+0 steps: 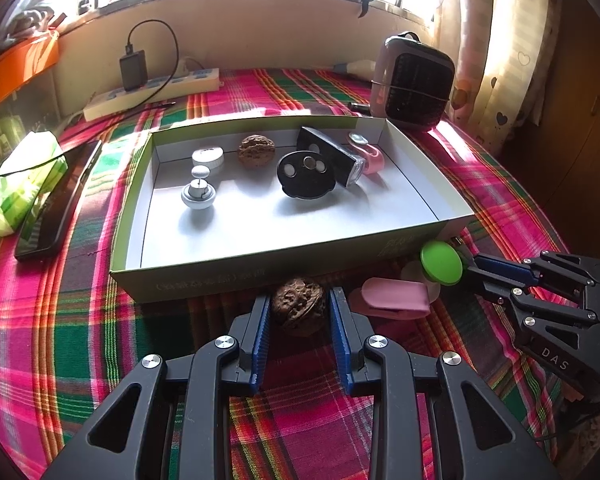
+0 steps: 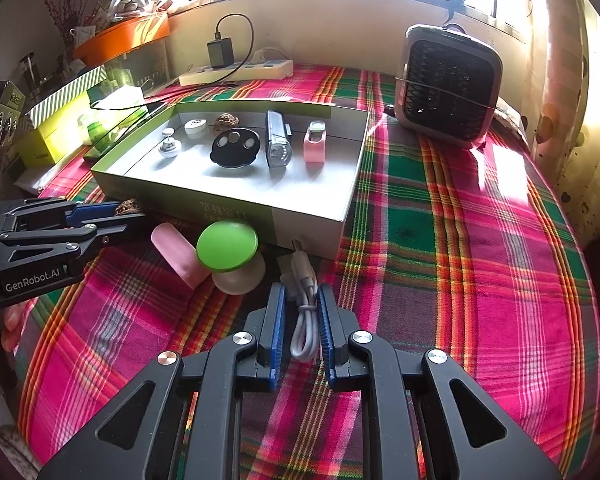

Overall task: Organize objects
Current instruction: 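Move left gripper onto the second brown walnut while right holds the white cable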

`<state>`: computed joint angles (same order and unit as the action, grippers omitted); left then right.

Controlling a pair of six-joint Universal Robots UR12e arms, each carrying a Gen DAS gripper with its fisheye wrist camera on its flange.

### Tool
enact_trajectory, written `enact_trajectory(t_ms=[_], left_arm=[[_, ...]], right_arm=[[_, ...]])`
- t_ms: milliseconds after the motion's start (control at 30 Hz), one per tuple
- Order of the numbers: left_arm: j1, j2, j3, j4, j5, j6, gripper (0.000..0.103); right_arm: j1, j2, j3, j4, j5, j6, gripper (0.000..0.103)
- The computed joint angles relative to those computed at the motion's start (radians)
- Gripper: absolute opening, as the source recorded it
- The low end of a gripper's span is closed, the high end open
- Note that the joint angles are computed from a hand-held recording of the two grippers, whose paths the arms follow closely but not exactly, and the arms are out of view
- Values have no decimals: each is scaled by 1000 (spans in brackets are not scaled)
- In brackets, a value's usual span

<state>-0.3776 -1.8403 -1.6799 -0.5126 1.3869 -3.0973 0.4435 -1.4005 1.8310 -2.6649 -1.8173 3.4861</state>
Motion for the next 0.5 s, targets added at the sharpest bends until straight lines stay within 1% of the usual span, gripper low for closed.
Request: enact_trajectory(t_ms=[500], left_arm=[[-1, 7, -7, 23, -1, -5, 26]], right_arm=[[0, -9, 6, -25, 4, 33, 17]])
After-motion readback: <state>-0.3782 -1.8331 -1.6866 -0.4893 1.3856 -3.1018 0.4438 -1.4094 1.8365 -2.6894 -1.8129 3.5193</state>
